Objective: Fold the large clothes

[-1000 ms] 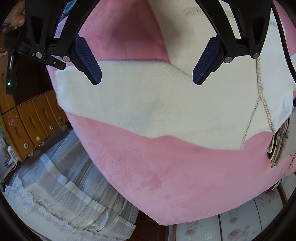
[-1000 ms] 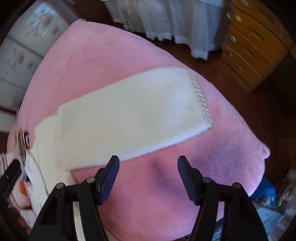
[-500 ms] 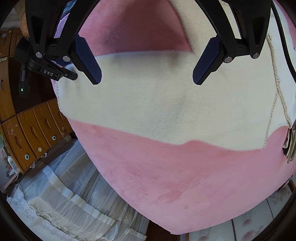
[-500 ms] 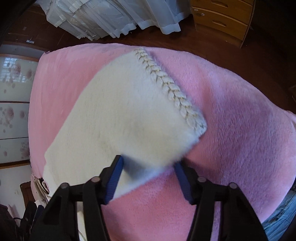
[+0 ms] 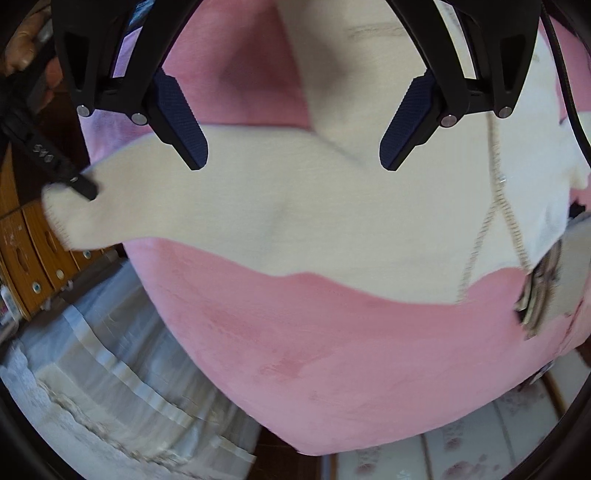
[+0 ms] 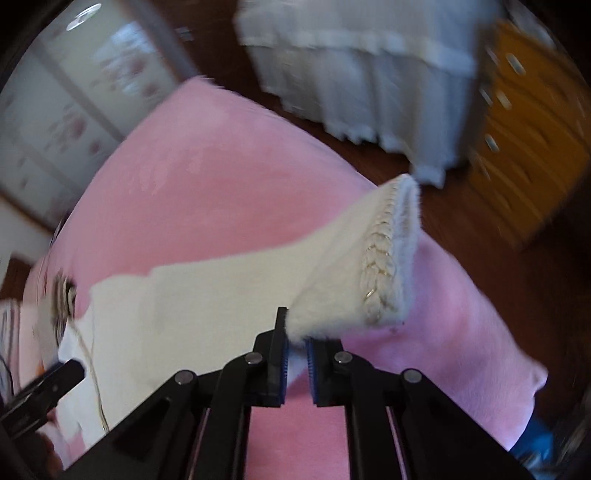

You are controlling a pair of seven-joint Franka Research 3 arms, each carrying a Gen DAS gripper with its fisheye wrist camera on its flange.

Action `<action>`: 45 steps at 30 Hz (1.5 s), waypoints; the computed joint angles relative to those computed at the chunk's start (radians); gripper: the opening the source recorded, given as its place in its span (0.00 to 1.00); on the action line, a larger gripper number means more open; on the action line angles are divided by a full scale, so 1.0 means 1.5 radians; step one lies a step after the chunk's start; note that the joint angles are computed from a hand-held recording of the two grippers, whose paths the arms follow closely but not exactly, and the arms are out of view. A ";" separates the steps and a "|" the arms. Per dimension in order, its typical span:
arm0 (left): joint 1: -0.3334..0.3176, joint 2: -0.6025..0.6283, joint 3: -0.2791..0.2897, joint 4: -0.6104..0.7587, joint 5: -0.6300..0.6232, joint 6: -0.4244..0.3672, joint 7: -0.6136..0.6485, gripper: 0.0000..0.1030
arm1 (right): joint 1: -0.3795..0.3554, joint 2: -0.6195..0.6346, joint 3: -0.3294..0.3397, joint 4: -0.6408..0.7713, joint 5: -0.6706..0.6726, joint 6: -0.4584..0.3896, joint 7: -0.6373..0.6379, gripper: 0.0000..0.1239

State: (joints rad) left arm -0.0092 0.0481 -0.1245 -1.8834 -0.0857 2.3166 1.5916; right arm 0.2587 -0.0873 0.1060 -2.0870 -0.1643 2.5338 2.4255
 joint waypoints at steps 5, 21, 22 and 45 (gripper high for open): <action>0.055 -0.049 0.051 -0.056 -0.001 0.011 -0.036 0.91 | 0.062 0.110 0.030 0.170 -0.039 0.004 -0.110 0.07; 0.243 0.104 0.080 -0.002 -0.223 -0.072 0.233 0.91 | 0.285 0.443 -0.021 0.492 0.036 -0.173 -0.136 0.29; 0.249 0.120 0.072 0.015 -0.240 -0.089 0.251 0.91 | 0.290 0.424 -0.029 0.466 0.033 -0.163 -0.123 0.32; 0.237 0.275 -0.008 0.147 -0.328 -0.224 0.222 0.12 | 0.223 0.216 -0.002 0.161 0.021 -0.067 0.015 0.32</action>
State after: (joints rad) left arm 0.3464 0.4606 -0.1372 -1.6633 -0.5783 1.9813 1.9249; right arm 0.5938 0.2372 0.1036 -1.8452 -0.1329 2.4336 2.4475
